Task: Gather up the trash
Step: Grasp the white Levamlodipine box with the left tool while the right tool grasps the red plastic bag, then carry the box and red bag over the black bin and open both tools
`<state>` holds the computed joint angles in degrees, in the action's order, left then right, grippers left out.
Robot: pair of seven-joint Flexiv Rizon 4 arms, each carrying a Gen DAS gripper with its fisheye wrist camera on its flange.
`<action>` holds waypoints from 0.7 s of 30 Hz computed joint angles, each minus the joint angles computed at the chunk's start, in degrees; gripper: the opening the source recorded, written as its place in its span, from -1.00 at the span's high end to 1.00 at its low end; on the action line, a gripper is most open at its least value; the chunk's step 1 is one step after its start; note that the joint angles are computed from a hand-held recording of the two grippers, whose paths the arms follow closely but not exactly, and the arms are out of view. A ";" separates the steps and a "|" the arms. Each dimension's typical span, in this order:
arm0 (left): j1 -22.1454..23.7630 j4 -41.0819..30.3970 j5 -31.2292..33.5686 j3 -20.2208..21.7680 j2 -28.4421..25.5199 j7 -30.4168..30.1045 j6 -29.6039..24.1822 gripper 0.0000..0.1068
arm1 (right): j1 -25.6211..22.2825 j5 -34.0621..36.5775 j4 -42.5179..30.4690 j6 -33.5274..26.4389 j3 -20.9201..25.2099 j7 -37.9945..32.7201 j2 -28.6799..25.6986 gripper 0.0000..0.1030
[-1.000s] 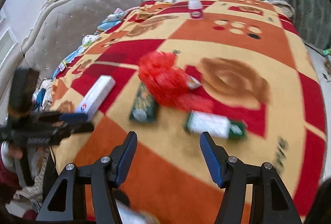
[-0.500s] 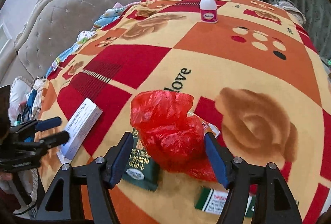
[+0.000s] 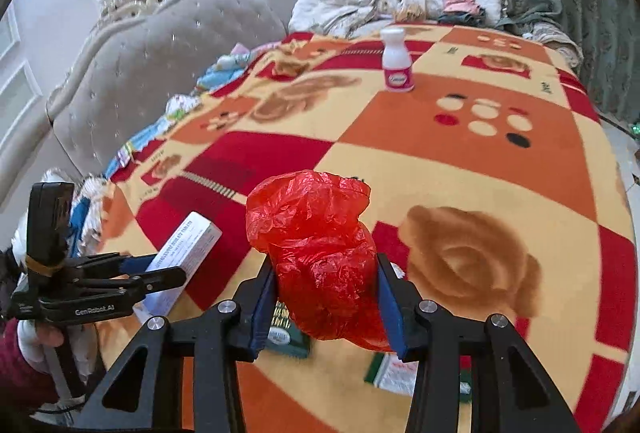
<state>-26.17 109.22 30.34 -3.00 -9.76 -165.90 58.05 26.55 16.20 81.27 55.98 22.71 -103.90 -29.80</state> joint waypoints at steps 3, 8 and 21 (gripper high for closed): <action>-0.90 -3.08 0.41 -0.77 -1.51 1.02 -0.55 0.17 | -0.85 0.58 2.57 0.92 0.01 -0.10 2.40 0.14; -3.04 -8.16 0.20 -0.92 -4.62 2.97 -1.35 0.17 | -2.08 1.60 7.03 2.34 -0.52 0.55 5.86 0.14; -9.89 -22.33 -1.27 0.43 -13.57 10.44 -5.43 0.17 | -6.43 5.72 15.56 4.41 -1.92 -0.10 13.17 0.14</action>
